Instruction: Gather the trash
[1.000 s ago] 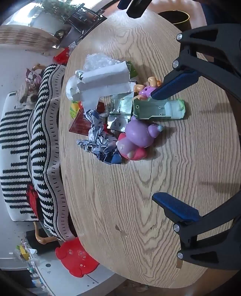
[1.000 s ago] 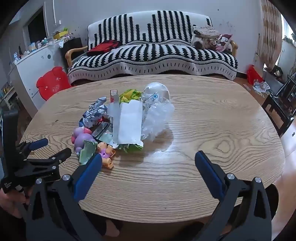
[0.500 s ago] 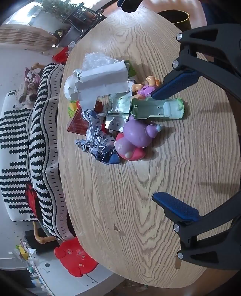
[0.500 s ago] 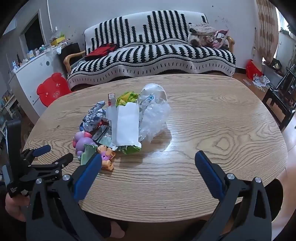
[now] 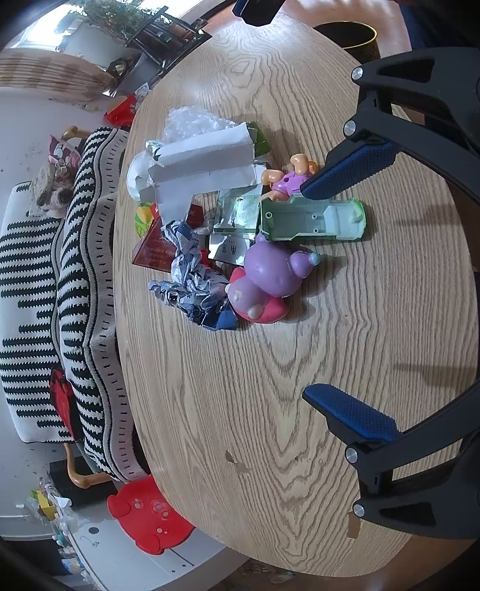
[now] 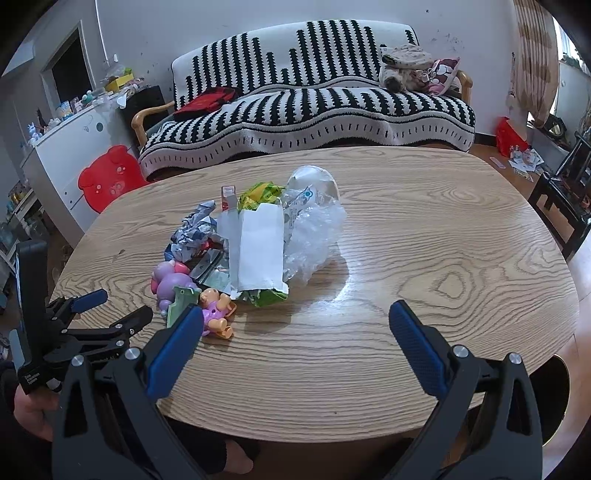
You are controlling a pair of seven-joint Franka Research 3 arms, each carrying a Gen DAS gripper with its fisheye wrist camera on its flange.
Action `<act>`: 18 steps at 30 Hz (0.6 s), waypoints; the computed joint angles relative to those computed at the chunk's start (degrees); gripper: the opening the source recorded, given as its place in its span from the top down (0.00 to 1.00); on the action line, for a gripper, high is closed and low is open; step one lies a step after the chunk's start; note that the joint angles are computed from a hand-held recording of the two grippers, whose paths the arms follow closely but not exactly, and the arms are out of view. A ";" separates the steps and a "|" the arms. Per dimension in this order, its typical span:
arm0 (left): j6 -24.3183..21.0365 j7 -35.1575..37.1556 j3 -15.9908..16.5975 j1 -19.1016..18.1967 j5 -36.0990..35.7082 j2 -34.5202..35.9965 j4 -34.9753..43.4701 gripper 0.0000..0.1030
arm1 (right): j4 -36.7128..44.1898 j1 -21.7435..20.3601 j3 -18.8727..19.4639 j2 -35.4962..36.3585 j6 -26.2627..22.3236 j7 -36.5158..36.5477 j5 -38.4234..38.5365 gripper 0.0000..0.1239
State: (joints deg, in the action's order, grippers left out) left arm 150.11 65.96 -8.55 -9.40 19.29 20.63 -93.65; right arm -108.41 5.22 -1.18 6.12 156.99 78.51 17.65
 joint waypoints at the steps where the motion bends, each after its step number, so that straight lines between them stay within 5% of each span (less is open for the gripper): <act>1: 0.02 0.00 -0.01 -0.05 0.05 0.02 -0.04 0.06 | -0.02 -0.01 0.04 -0.05 -0.08 -0.16 0.18 0.21; 18: -1.61 0.02 -0.10 -0.31 -0.43 0.50 0.86 0.06 | 0.14 -0.39 0.27 -0.27 -0.60 -2.54 3.39 0.21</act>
